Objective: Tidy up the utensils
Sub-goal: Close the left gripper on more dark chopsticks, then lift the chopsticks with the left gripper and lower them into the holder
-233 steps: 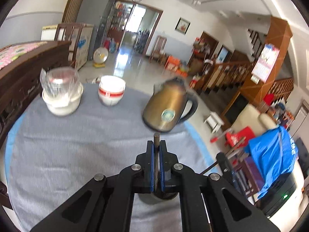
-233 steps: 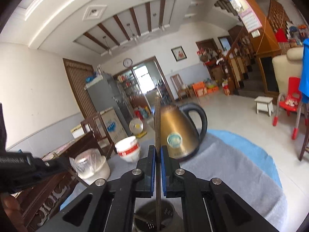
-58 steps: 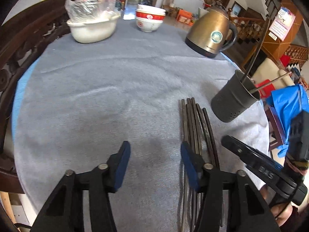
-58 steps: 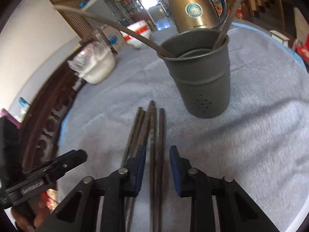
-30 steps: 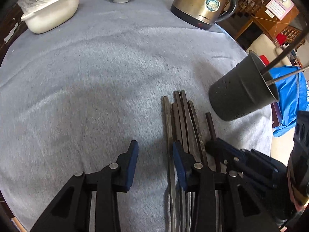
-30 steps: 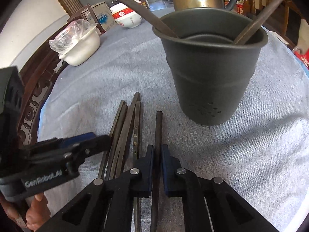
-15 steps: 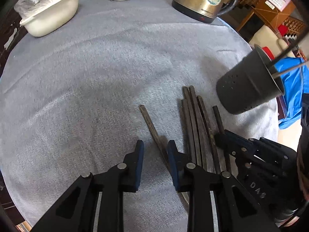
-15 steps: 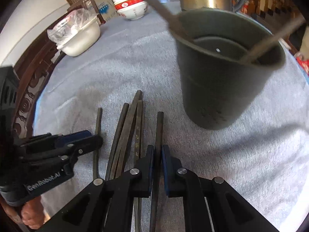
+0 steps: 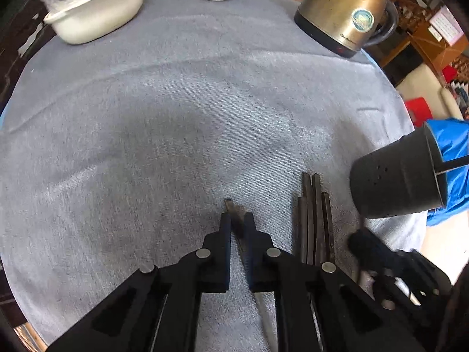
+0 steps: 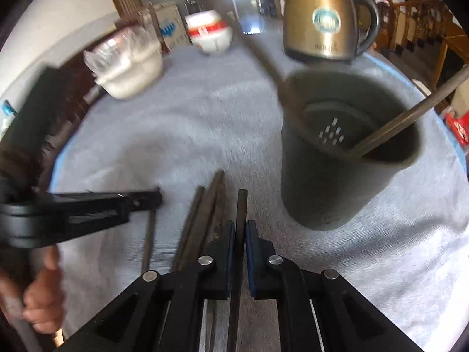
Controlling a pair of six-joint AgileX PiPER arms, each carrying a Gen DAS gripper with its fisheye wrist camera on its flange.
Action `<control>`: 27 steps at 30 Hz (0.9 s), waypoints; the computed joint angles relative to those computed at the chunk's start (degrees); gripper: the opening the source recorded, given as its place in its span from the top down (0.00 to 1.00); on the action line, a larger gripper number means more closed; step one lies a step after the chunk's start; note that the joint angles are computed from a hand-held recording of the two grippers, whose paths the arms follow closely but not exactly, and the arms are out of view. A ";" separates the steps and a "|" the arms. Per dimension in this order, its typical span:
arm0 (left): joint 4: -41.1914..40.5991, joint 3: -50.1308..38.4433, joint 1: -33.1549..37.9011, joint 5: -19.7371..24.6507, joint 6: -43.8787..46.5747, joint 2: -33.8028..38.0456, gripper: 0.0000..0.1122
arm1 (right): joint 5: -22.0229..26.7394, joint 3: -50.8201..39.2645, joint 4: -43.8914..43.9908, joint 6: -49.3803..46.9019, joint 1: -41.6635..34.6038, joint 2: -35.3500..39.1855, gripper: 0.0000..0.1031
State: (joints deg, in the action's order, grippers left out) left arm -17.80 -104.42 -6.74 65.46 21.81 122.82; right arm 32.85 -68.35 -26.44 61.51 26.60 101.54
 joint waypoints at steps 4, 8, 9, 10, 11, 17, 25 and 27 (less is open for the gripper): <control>-3.26 3.94 2.99 -0.84 1.95 -4.71 0.95 | -3.64 5.96 -5.11 2.46 1.53 -9.03 0.92; -8.71 9.16 7.21 -0.45 7.35 -13.82 0.95 | -5.88 9.09 -6.82 2.82 2.42 -16.63 0.93; -9.79 10.16 7.99 -0.26 8.68 -15.96 0.95 | -5.82 9.70 -7.93 3.42 2.84 -18.37 0.93; -10.78 11.42 8.64 -0.31 9.93 -18.25 0.95 | -6.11 10.52 -9.49 4.32 3.31 -20.61 0.93; -11.89 12.27 9.48 0.14 11.13 -20.83 0.95 | -6.72 11.39 -10.90 5.07 3.61 -22.80 0.93; -16.20 13.01 9.20 0.74 13.96 -30.06 0.95 | -2.40 11.71 -20.24 11.50 6.29 -31.27 0.93; -21.10 7.16 7.29 2.63 10.97 -34.76 0.95 | 0.74 8.96 -24.42 14.19 3.18 -36.17 0.93; -21.00 4.97 6.06 2.32 9.27 -34.62 0.95 | 1.95 8.43 -25.98 15.68 3.13 -37.02 0.93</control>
